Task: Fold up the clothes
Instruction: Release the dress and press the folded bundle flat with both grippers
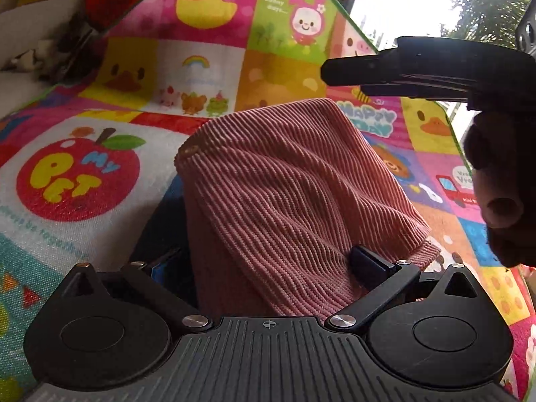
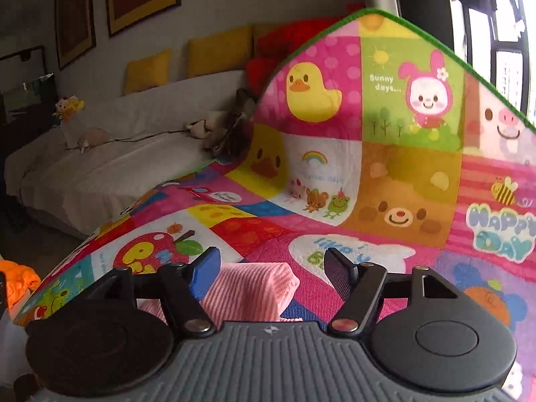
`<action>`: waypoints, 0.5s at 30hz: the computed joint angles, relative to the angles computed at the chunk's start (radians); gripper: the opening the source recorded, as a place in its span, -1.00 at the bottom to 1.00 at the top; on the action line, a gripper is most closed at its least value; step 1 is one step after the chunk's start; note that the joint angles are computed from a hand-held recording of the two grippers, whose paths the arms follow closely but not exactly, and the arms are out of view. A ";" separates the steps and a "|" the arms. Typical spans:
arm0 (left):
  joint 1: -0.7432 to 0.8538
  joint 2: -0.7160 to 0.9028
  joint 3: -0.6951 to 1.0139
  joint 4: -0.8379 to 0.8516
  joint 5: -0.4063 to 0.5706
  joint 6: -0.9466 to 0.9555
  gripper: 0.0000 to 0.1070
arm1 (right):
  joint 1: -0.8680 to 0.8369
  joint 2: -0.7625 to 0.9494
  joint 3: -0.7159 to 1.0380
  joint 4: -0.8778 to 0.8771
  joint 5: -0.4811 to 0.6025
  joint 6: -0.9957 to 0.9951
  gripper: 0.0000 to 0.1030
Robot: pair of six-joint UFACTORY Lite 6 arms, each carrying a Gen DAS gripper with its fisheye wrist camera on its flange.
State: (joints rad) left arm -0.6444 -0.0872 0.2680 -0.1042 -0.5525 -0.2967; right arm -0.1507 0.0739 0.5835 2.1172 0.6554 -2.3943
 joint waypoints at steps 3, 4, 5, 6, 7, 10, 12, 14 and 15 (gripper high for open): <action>0.030 -0.023 -0.025 0.081 -0.010 -0.069 0.93 | -0.040 0.150 0.059 -0.106 0.080 0.156 -0.22; 0.046 -0.043 -0.039 0.123 -0.014 -0.099 0.92 | -0.061 0.153 0.048 -0.150 0.111 0.177 -0.54; 0.063 -0.083 -0.058 0.175 -0.013 -0.135 0.92 | -0.073 0.117 0.024 -0.155 0.101 0.162 -0.59; 0.083 -0.128 -0.078 0.231 -0.010 -0.176 0.92 | -0.085 0.079 0.000 -0.160 0.091 0.149 -0.69; 0.105 -0.178 -0.099 0.292 -0.010 -0.219 0.92 | -0.098 0.041 -0.023 -0.168 0.081 0.138 -0.73; 0.172 -0.346 -0.144 0.436 0.012 -0.334 0.92 | -0.139 -0.066 -0.085 -0.195 0.050 0.106 -0.74; 0.179 -0.373 -0.133 0.403 0.028 -0.310 0.92 | -0.161 -0.045 -0.101 -0.141 0.016 0.013 -0.74; 0.137 -0.281 -0.070 0.242 0.066 -0.172 0.92 | -0.199 0.040 -0.088 -0.110 0.031 -0.039 -0.74; 0.116 -0.237 -0.051 0.185 0.071 -0.122 0.92 | -0.218 0.079 -0.081 -0.098 0.041 -0.061 -0.73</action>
State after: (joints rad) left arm -0.5285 -0.3241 0.2173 0.0805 -0.4820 -0.4185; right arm -0.3687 0.1533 0.5026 2.0196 0.6962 -2.4557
